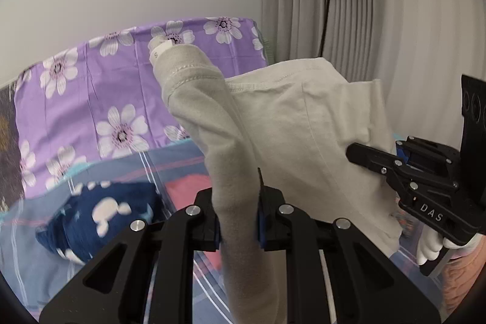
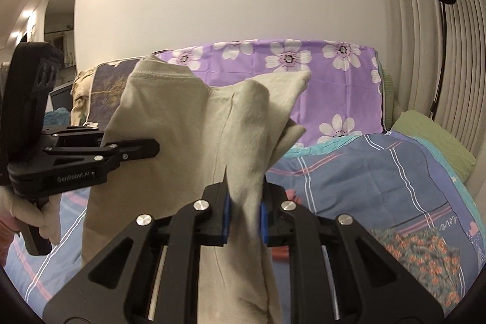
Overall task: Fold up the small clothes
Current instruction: 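Grasp the beige shirt with both tools and lift it off the bedspread, then place the beige shirt onto the pink cloth stack and open both tools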
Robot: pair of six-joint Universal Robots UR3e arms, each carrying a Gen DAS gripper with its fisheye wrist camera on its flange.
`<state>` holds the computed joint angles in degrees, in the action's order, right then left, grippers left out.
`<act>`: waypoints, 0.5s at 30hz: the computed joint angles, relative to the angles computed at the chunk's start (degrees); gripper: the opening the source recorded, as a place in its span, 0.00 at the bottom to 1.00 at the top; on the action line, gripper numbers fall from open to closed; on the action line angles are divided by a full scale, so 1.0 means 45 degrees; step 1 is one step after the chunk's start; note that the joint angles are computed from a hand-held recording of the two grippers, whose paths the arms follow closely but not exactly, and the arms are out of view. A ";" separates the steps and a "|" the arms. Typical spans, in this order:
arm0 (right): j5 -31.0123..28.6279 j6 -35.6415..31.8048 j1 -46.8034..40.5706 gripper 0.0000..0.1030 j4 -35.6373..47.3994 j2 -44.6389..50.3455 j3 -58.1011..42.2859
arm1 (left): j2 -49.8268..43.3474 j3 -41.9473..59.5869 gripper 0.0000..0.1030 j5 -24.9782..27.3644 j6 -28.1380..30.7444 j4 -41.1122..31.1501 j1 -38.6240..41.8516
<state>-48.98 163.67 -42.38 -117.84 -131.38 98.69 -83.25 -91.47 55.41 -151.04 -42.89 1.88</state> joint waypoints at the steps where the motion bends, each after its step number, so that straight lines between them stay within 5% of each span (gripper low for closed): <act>1: -0.0808 0.0576 0.0831 0.14 -0.1180 0.0946 -0.0073 | -0.0540 0.0502 0.17 0.0334 -0.0101 0.0199 -0.0235; 9: -0.4396 0.2022 0.3927 0.14 -0.5016 0.6229 -0.2047 | -0.5341 0.5751 0.17 0.2756 -0.0877 0.0117 -0.1809; 15: -0.4275 0.3659 0.3978 0.15 -0.5189 0.9761 -0.4170 | -0.9177 0.9818 0.21 0.5207 -0.1273 -0.0081 -0.2705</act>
